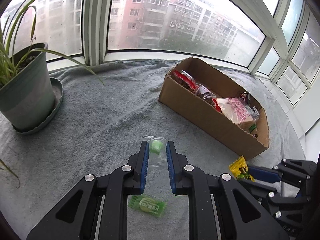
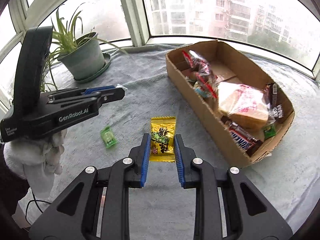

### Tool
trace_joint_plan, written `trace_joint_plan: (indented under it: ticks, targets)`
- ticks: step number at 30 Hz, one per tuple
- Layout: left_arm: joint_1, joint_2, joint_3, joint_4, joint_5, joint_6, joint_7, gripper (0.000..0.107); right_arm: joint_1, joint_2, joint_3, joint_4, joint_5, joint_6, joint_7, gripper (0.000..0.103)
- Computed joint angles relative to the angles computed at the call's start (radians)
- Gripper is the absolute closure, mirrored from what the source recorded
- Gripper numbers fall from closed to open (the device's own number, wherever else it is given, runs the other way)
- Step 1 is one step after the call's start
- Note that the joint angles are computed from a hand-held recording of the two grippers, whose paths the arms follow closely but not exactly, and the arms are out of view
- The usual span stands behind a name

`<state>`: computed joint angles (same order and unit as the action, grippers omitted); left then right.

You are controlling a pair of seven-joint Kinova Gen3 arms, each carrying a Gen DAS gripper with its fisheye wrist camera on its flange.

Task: Organize snacks
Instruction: 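Carry the green-ball candy and yellow candy into the box and release both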

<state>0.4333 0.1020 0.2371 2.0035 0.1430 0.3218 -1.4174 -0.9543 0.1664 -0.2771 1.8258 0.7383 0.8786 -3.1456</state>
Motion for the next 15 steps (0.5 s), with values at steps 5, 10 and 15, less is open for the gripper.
trace_joint_plan:
  ticks: [5, 10, 15]
  targets:
    - [0.036, 0.004, -0.005, -0.036, -0.057, 0.002, 0.051, 0.091, 0.034, -0.045, 0.006, 0.007, 0.020, 0.040, 0.013, 0.079]
    - [0.062, 0.014, -0.002, -0.076, -0.093, 0.012, 0.077, 0.091, 0.081, -0.083, -0.005, 0.020, 0.039, 0.067, 0.025, 0.078]
    - [0.089, 0.032, -0.001, -0.119, -0.129, 0.022, 0.100, 0.091, 0.128, -0.105, -0.019, 0.026, 0.033, 0.087, 0.057, 0.079]
